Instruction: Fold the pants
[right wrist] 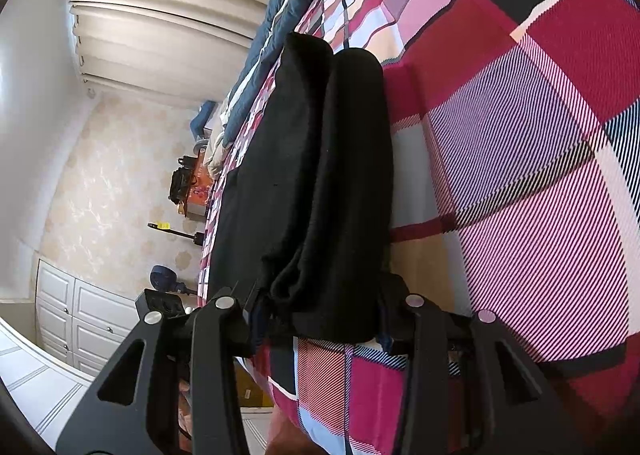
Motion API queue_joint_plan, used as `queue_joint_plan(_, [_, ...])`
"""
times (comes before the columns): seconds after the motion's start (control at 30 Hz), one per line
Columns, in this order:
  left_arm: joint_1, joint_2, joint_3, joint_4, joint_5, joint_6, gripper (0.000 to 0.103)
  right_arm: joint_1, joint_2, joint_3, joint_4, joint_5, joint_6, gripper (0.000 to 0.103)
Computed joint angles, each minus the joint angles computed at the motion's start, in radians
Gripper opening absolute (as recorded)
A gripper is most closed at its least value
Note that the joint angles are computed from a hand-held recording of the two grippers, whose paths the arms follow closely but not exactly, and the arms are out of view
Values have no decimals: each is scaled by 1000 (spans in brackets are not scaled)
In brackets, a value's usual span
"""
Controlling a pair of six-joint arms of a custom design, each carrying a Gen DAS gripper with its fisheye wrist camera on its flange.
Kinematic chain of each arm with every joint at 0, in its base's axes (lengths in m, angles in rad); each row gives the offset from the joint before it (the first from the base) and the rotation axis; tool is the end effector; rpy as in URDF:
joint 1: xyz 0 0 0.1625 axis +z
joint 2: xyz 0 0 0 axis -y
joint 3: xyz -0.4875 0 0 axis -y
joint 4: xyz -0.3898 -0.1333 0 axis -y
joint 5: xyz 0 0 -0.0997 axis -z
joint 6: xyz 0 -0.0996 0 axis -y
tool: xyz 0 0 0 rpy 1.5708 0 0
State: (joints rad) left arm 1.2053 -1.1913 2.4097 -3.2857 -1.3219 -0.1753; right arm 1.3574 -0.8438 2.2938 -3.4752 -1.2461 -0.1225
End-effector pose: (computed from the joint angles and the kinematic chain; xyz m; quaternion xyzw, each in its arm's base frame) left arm -0.0130 -0.4755 0.2121 0.0610 0.9604 -0.2671 0.0508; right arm 0.0550 -0.5256 0.0987 0.0073 0.9621 -0.2455 0.1181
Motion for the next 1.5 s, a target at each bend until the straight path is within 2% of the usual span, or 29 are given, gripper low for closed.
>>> queue_joint_plan(0.3, [11, 10, 3, -28, -33, -8, 66, -17, 3, 5, -14, 45, 21, 46])
queue_joint_plan(0.4, [8, 19, 4, -40, -47, 2, 81, -27, 3, 9, -19, 73, 26, 50])
queue_joint_plan(0.47, [6, 24, 4, -46, -50, 6, 86, -36, 4, 12, -25, 97, 28, 52])
queue_joint_plan(0.77, [4, 30, 0, -52, -41, -5, 87, -46, -1, 32, -61, 138, 25, 70])
queue_joint_plan(1.03, [-59, 13, 29, -27, 93, 0, 87, -71, -20, 70, -95, 159, 29, 73])
queue_joint_plan(1.3, [-121, 0, 86, -77, 229, -3, 87, -103, -39, 115, -133, 182, 23, 73])
queue_joint_plan(1.5, [-198, -3, 144, -141, 363, -12, 87, -108, -45, 139, -162, 160, 14, 74])
